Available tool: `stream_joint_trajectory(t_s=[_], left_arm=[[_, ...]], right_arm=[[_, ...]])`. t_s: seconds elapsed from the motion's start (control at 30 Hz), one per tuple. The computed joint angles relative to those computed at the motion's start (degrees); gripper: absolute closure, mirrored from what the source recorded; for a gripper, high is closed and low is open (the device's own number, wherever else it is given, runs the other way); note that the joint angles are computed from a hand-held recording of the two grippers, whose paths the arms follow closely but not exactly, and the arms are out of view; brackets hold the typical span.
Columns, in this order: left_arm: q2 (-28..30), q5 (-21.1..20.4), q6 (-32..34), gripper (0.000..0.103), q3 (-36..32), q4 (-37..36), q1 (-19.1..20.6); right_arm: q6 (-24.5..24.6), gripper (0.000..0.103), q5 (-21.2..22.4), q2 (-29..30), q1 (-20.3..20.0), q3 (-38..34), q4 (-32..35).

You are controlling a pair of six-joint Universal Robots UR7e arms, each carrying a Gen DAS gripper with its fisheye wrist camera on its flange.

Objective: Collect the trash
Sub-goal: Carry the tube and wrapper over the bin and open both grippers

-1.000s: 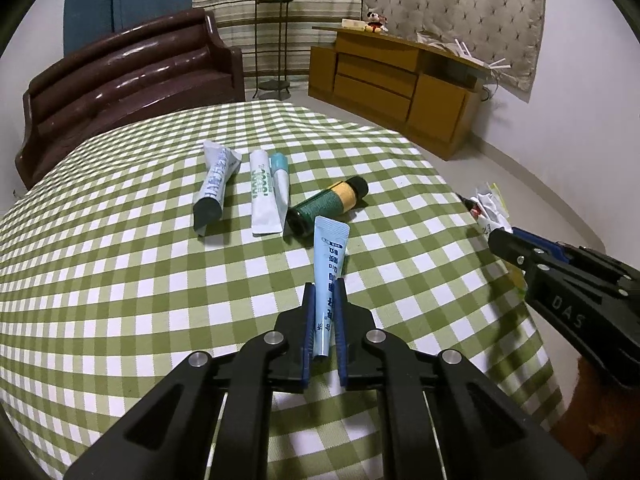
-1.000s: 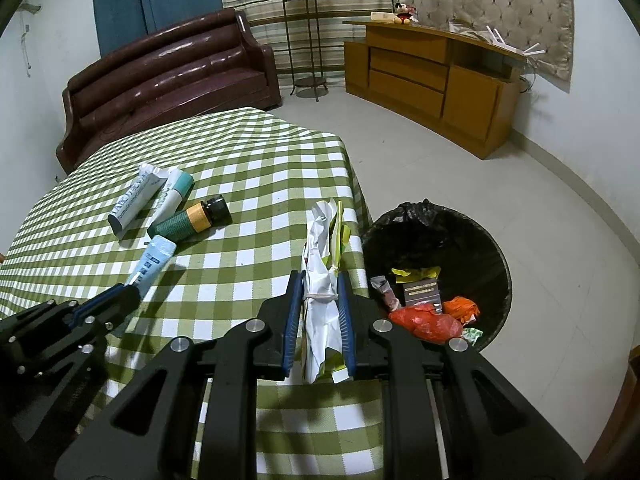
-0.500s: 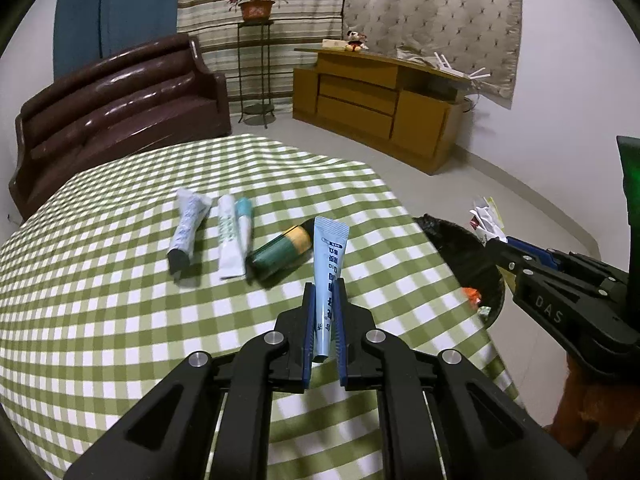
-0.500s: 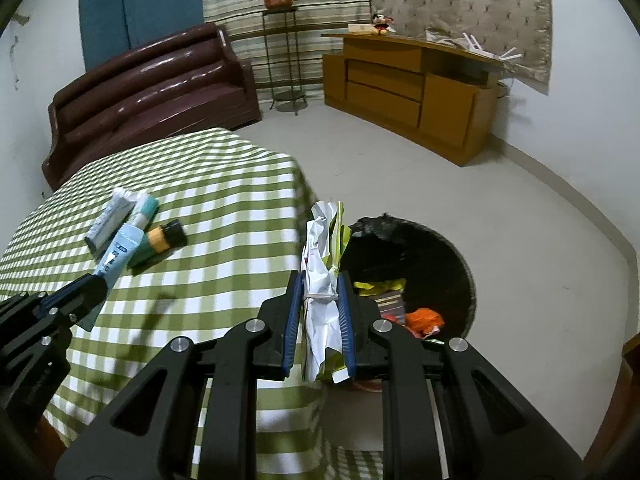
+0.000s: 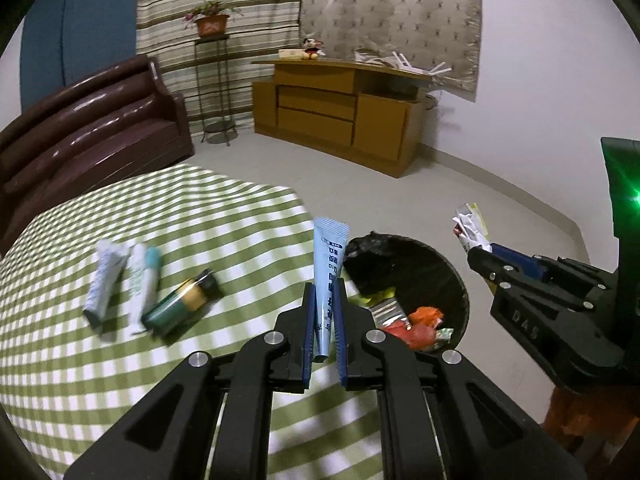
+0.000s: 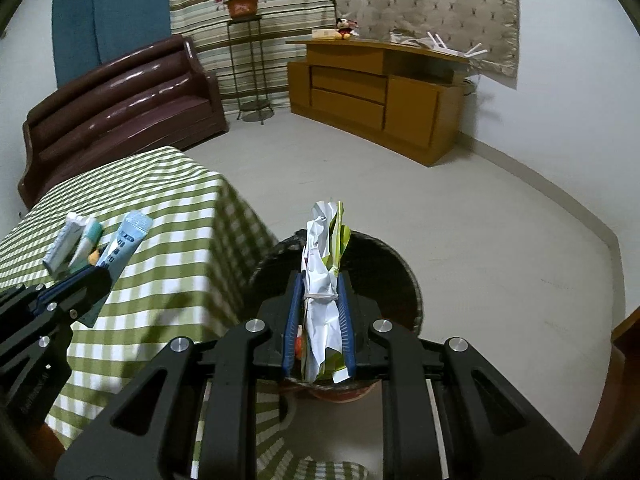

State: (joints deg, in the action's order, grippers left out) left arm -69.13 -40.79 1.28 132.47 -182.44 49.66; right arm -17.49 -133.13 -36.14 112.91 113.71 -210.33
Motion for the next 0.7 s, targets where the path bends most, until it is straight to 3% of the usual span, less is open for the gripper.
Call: stream_joint_trajectory(t_s=[0.37,0.7], left_arm=[[9.0,-1.7,3.0,0.093,-7.1,-0.6,1.5],[13.7,-2.1,4.2,0.093,-11.7,1.2,3.0]], right_arm=[[-1.3,0.085,1.1,0.3,-3.4,-0.9,-0.7],[-1.3,0.085,2.1,0.3,-6.1,-2.0,-0.2]])
